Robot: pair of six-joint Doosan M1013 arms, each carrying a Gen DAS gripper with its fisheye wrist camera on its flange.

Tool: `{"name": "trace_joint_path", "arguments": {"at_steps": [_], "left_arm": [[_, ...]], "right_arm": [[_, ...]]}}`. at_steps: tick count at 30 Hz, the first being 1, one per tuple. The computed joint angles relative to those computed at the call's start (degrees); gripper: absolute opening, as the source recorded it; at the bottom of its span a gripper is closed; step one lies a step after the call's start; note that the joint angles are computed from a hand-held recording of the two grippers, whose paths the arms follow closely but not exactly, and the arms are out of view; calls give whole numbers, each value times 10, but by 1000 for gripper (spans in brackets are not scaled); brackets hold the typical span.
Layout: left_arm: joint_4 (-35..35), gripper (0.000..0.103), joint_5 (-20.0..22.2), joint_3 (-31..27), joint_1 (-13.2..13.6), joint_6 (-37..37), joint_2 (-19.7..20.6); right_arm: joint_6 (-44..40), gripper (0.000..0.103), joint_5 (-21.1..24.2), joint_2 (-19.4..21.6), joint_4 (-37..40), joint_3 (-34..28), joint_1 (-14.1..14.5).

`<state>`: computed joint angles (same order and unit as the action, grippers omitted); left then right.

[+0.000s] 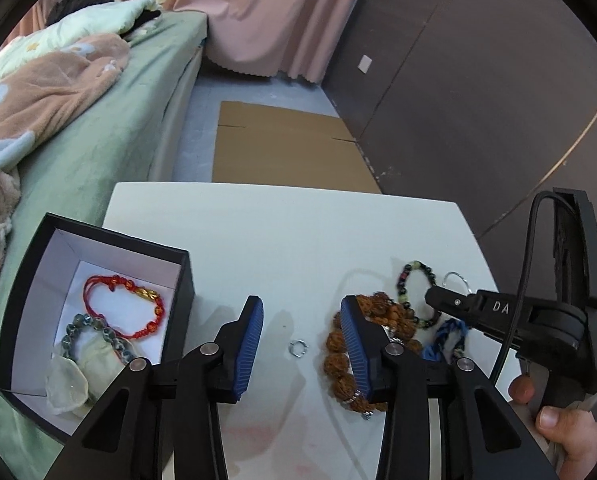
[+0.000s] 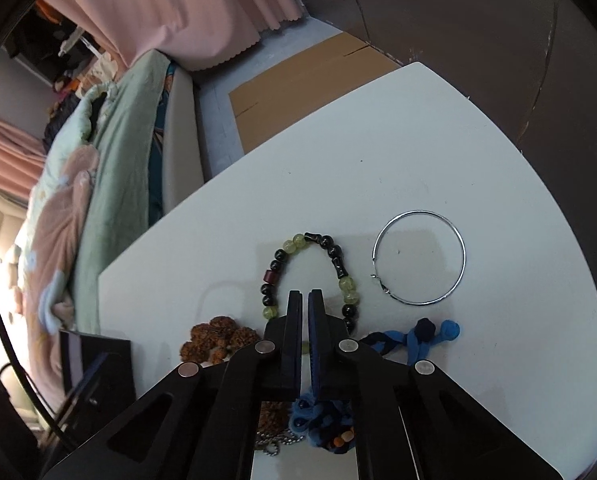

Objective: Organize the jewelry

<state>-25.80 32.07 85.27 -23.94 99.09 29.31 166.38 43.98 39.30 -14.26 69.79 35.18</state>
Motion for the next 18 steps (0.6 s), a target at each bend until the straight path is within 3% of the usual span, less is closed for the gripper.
{"name": "trace_joint_path", "arguments": {"at_steps": [5, 11, 13, 16, 18], "left_arm": [[-29, 42, 26, -5, -1, 29, 5], [-9, 42, 45, -17, -4, 5, 18], [-5, 36, 50, -20, -4, -2, 21], [-2, 36, 55, -22, -5, -6, 24], [-4, 36, 56, -23, -5, -6, 24]], "right_arm": [[22, 3, -60, -21, -5, 34, 0], [53, 3, -105, -40, -16, 65, -3], [56, 3, -118, -45, -11, 72, -5], [43, 3, -94, -41, -5, 58, -5], [1, 10, -35, -27, 9, 28, -4]]}}
